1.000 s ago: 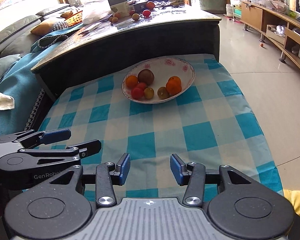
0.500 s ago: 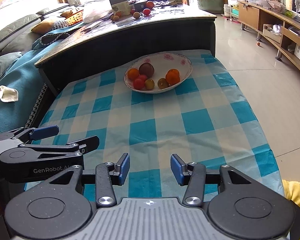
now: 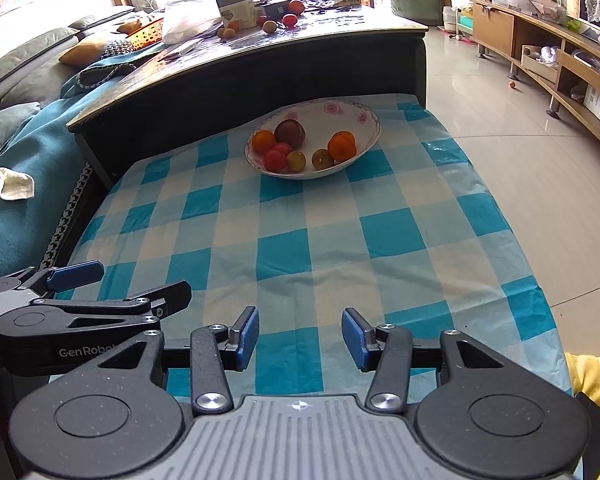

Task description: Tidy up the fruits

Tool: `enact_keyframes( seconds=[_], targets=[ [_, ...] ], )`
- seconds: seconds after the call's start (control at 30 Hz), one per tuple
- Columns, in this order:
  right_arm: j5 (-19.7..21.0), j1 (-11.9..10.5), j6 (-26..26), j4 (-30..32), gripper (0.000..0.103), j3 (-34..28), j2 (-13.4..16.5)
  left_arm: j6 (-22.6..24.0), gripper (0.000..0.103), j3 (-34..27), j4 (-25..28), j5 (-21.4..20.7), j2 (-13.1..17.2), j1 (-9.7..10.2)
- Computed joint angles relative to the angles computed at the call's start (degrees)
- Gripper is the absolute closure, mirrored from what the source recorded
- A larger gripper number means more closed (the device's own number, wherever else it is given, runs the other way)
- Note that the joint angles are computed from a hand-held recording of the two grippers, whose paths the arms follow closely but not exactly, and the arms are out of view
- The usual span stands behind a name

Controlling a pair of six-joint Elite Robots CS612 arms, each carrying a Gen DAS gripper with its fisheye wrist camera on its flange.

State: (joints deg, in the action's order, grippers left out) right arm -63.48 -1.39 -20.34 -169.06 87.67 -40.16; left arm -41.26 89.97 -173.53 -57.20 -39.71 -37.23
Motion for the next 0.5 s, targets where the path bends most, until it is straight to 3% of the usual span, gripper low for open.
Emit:
enact_keyframes(
  seconds=[0.5],
  targets=[
    [-0.24,-0.10,0.16,-0.38,0.061,0.91,-0.33,0.06,0.000,0.18,2.94,-1.08,-0.40,-0.28]
  ],
)
